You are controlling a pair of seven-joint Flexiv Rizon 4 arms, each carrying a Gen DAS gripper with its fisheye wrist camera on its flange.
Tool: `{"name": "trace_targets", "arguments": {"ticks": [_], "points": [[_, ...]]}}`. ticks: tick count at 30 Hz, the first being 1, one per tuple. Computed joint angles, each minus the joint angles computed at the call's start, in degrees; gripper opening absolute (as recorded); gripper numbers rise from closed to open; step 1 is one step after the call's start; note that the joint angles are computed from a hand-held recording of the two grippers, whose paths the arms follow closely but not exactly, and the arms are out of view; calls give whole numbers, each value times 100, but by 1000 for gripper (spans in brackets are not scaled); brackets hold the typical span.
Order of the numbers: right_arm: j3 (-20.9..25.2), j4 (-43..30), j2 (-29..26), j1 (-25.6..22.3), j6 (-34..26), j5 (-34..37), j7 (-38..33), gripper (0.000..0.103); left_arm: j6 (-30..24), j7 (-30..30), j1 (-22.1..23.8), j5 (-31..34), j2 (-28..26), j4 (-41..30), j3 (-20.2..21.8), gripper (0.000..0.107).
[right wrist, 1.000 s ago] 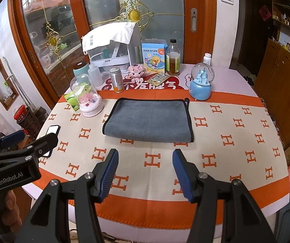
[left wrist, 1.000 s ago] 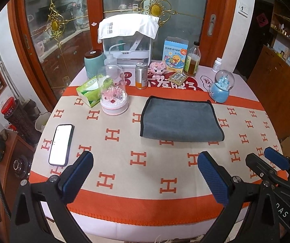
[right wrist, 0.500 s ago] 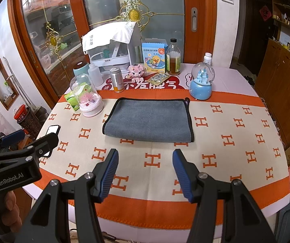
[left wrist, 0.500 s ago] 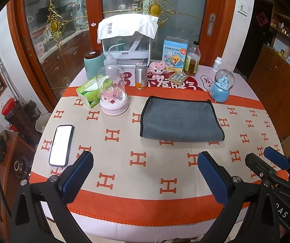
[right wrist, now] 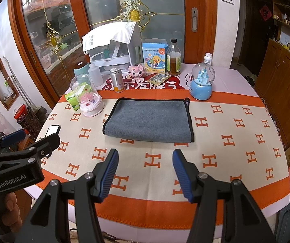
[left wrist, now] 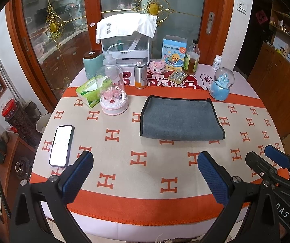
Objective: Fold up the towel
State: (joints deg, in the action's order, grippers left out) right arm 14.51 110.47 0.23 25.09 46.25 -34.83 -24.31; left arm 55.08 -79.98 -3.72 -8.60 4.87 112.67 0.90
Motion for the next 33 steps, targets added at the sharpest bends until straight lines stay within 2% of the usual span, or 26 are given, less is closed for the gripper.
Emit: {"name": "trace_targets", "arguments": {"ticks": [33], "points": [[10,71,-12,37,71,124,33,56,12,40,25,38,0,39,5,102]]}}
